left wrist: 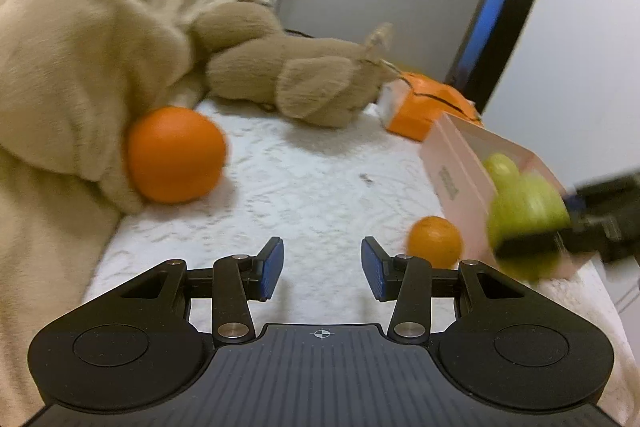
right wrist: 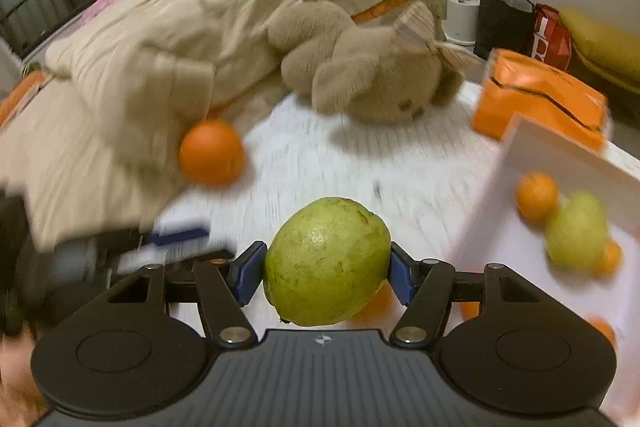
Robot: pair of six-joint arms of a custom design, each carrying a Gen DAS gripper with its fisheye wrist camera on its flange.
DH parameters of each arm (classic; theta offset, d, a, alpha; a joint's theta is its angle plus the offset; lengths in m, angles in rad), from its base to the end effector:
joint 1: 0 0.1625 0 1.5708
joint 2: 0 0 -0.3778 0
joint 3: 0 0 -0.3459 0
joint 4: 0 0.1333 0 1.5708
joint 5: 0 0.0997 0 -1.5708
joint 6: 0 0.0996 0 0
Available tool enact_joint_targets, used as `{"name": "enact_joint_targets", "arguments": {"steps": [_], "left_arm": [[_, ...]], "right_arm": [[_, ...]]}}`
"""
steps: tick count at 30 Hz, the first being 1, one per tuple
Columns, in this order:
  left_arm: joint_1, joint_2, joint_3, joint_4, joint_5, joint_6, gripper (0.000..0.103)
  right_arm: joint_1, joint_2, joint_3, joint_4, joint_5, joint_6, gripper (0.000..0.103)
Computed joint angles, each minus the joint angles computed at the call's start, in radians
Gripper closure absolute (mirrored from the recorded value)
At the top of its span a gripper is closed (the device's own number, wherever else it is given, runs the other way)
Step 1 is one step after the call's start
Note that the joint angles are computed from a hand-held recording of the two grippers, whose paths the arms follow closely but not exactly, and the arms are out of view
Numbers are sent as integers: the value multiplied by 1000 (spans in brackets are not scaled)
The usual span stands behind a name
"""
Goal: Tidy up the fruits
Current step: 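Grasp another green guava with the right tool while the left grasps an orange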
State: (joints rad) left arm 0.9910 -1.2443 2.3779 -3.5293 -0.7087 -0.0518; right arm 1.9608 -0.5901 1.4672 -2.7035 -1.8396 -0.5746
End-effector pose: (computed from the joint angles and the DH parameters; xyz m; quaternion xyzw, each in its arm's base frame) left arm -0.0350 -0.4348 0.2362 0.0555 0.8472 -0.4651 0.2507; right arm 0.3482 -0.5659 0.0391 0.4408 -0.8787 0.1135 0.1440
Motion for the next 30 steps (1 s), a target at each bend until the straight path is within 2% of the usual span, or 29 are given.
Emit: {"name": "enact_joint_targets", "arguments": {"steps": [3, 6, 8, 10, 14, 16, 21, 27, 30], "left_arm": [[-9, 33, -23, 8, -52, 23, 56], [-15, 86, -64, 18, -92, 68, 55], [-26, 134, -103, 27, -81, 104, 55], [-37, 184, -147, 48, -40, 131, 55], [-37, 241, -214, 112, 13, 123, 55], [-34, 254, -228, 123, 29, 112, 51], [-30, 254, -243, 151, 29, 91, 52], [-64, 185, -174, 224, 46, -11, 53], [-89, 131, -114, 262, 47, -82, 53]], "right_arm": [[-31, -100, 151, -53, -2, -59, 40], [-60, -181, 297, -169, -17, -123, 40], [-82, -221, 377, -264, -29, -172, 40], [-104, -248, 425, -326, -39, -203, 40], [-142, -297, 488, -391, -30, -246, 40], [-161, -307, 514, -445, -21, -277, 40], [-202, -310, 552, -543, -22, -302, 40], [-238, -342, 592, -539, 67, -328, 40], [-227, -340, 598, -532, 96, -352, 39]]}}
